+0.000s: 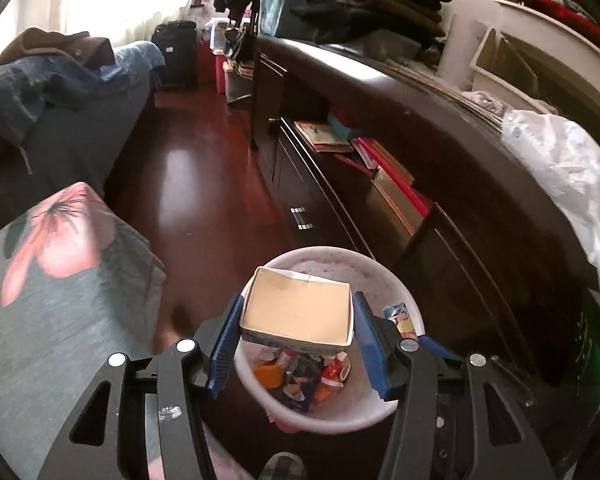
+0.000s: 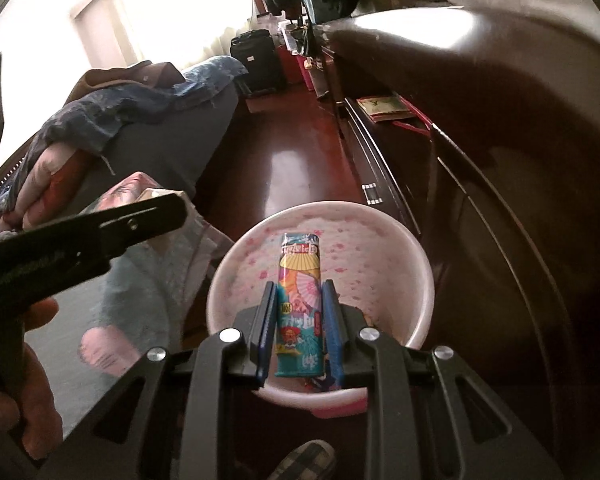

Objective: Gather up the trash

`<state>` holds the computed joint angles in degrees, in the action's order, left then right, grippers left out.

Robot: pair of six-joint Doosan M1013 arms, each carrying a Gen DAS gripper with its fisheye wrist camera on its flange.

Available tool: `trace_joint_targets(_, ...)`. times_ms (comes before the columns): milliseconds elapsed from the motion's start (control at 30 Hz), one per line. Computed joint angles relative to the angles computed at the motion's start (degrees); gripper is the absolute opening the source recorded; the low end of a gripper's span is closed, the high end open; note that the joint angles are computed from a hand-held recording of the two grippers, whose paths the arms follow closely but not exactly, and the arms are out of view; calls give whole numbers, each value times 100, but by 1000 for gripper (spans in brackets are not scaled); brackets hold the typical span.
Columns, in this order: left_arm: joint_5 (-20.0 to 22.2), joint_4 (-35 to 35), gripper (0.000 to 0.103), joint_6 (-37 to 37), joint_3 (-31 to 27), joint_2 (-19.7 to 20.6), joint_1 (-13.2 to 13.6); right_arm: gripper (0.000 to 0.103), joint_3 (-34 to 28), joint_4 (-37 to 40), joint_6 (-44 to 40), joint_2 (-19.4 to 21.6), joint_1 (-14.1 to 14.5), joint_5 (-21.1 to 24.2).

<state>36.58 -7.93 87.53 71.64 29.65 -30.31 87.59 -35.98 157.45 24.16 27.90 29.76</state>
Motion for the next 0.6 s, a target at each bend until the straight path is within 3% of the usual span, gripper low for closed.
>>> trace_joint_targets(167, 86, -279, 73, 40, -257, 218, 30, 26, 8, -222, 188, 94, -112, -173)
trace_joint_targets(300, 63, -464, 82, 78, -349, 297, 53, 38, 18, -245, 268, 156, -181, -236)
trace_joint_targets(367, 14, -393, 83, -16, -331, 284, 46, 38, 37, -239, 282, 154, -179, -246)
trace_joint_targets(567, -82, -140, 95, -294, -104, 86, 71, 59, -12, -295, 323, 112, -54, -4)
trace_joint_targets(600, -118, -151, 96, -322, -38, 27, 89, 69, -17, -341, 380, 82, -11, 27)
